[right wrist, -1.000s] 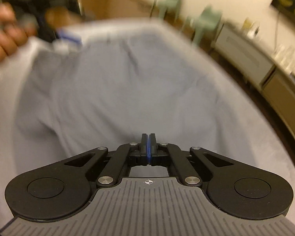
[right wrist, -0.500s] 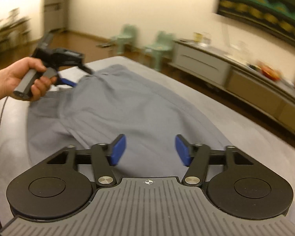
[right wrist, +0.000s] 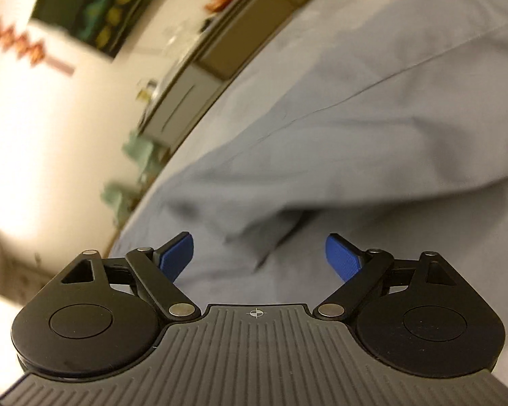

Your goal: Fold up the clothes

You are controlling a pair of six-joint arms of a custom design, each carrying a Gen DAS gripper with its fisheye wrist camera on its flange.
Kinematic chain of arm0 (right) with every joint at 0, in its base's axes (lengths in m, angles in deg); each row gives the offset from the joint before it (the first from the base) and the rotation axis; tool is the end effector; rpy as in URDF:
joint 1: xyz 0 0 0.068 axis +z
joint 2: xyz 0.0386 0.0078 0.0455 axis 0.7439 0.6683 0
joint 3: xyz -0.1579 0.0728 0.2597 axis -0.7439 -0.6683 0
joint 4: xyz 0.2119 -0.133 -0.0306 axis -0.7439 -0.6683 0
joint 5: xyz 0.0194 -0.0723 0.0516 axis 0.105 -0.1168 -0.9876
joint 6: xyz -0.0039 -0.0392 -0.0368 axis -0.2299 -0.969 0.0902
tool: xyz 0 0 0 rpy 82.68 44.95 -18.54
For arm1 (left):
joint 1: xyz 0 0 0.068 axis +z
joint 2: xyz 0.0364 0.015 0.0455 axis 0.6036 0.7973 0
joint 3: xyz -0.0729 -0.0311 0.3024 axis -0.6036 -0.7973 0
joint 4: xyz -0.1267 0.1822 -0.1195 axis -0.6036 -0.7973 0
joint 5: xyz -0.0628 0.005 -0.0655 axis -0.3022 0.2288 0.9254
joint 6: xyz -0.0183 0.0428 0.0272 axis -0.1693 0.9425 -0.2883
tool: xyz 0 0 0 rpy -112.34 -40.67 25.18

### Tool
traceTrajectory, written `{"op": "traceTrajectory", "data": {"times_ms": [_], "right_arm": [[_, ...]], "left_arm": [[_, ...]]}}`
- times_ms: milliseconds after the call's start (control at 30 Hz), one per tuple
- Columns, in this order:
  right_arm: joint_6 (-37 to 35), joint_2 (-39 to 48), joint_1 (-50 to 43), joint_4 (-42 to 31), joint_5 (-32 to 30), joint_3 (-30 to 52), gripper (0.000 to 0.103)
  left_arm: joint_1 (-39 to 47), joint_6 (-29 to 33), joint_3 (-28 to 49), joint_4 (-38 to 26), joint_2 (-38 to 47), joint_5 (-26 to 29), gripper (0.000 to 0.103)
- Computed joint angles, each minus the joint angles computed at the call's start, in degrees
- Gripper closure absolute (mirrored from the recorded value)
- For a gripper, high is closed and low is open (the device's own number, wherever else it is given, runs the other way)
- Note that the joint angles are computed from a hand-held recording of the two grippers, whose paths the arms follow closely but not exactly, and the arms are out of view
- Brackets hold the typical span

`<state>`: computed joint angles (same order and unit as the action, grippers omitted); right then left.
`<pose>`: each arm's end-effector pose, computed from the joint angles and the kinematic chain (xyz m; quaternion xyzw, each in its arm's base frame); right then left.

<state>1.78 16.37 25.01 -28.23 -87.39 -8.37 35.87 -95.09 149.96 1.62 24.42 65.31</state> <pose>0.2104 -0.0688 0.2070 0.3631 0.8130 0.3072 0.3360 0.4201 -0.0242 0.2489 -0.1301 0.8449 -0.3213 0.4074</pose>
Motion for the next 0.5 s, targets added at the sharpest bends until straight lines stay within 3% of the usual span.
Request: {"op": "traceTrajectory", "data": {"times_ms": [33, 67, 100, 133, 233, 300, 367, 400, 467, 500], "right_arm": [[2.0, 2.9, 0.3, 3.1, 0.6, 0.1, 0.066], [3.3, 5.7, 0.0, 6.3, -0.1, 0.1, 0.089], [3.7, 5.9, 0.3, 9.2, 0.3, -0.5, 0.099], [2.7, 3.2, 1.3, 11.7, 1.9, -1.9, 0.102], [0.0, -8.6, 3.9, 16.2, 3.8, -6.7, 0.103], [-2.9, -16.2, 4.8, 9.8, 5.6, -8.4, 0.103], [-6.0, -16.8, 7.3, 4.7, 11.2, -9.4, 0.103], [-5.3, -15.1, 7.9, 5.0, 12.7, -10.3, 0.103], [-2.4, -13.2, 9.1, 8.0, 14.1, -12.4, 0.102], [-0.8, -12.7, 10.2, 9.6, 15.2, -13.1, 0.098]], "left_arm": [[0.9, -1.4, -2.0, 4.2, -1.2, 2.2, 0.103], [1.8, -2.9, -4.0, 8.6, -2.2, 4.3, 0.103], [4.0, -6.1, -7.7, 16.2, -3.7, 7.0, 0.103], [6.2, -9.8, -11.1, 24.2, -4.8, 9.6, 0.103], [14.9, -19.1, -19.2, 38.8, -7.0, 14.4, 0.103], [18.2, -15.4, -19.7, 31.8, -8.4, 13.3, 0.103], [16.6, -9.5, -16.3, 20.0, -6.8, 14.8, 0.101], [15.7, -6.5, -14.3, 13.9, -5.7, 15.2, 0.092], [11.2, -0.1, -8.3, 0.2, -3.0, 10.5, 0.076], [9.5, 0.7, -6.9, -1.3, -1.8, 6.6, 0.059]]}}
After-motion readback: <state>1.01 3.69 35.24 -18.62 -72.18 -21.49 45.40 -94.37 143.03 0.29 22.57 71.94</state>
